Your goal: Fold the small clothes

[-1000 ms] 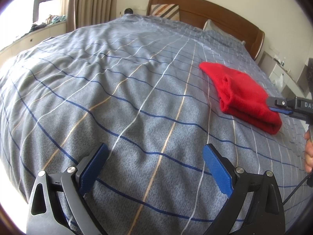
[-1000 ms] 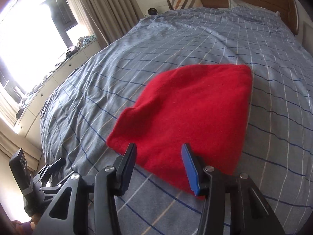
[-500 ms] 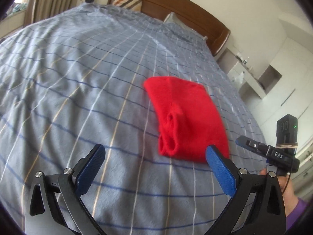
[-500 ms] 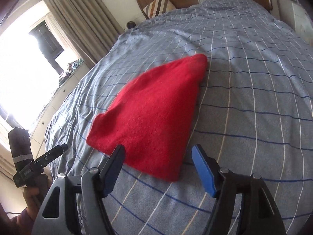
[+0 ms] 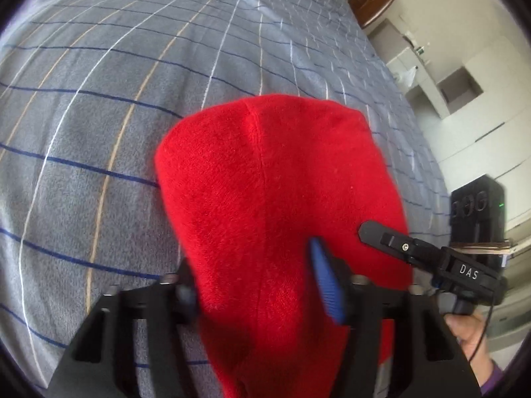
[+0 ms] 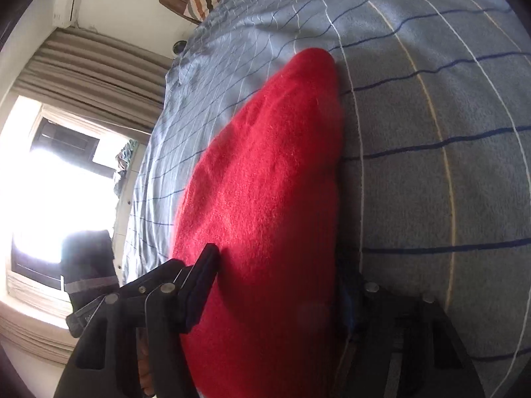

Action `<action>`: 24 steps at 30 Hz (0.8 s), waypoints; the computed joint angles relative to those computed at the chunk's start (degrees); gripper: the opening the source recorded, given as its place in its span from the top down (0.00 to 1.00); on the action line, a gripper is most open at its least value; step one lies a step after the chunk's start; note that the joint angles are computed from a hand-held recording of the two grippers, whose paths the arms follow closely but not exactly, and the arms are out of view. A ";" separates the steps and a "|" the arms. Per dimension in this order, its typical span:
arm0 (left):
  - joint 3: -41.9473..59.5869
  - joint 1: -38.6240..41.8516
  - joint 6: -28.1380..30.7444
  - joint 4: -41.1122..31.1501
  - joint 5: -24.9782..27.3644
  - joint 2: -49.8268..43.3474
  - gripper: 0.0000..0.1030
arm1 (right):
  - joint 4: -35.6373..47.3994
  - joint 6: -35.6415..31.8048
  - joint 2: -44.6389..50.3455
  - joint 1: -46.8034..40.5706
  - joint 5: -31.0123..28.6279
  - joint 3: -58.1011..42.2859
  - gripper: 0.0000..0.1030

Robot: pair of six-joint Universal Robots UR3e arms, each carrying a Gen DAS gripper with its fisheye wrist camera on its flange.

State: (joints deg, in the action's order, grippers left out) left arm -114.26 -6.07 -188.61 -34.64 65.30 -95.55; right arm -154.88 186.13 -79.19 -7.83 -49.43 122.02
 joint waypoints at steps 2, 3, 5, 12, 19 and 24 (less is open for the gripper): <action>-1.21 -2.28 -1.74 3.57 2.44 0.77 0.77 | -2.17 -0.66 -1.42 5.14 -9.43 -1.91 0.72; -1.37 -3.03 -2.29 4.12 3.40 1.69 0.78 | -3.39 -1.53 -2.20 7.84 -13.58 -2.52 0.74; -1.54 -4.24 -3.05 4.47 5.18 3.91 0.79 | -6.12 -3.63 -3.77 12.35 -20.15 -2.84 0.75; 4.84 -6.73 -4.39 3.24 6.47 7.49 0.79 | -8.01 -5.96 -12.48 12.86 -22.21 -2.46 0.75; 9.28 -17.98 -8.22 7.41 26.75 -0.64 0.17 | 4.38 -10.30 -17.16 1.63 -16.99 -2.41 0.48; -2.59 -24.60 -10.60 15.23 38.31 7.22 0.12 | 12.79 -19.91 -35.50 -9.60 -16.70 11.30 0.19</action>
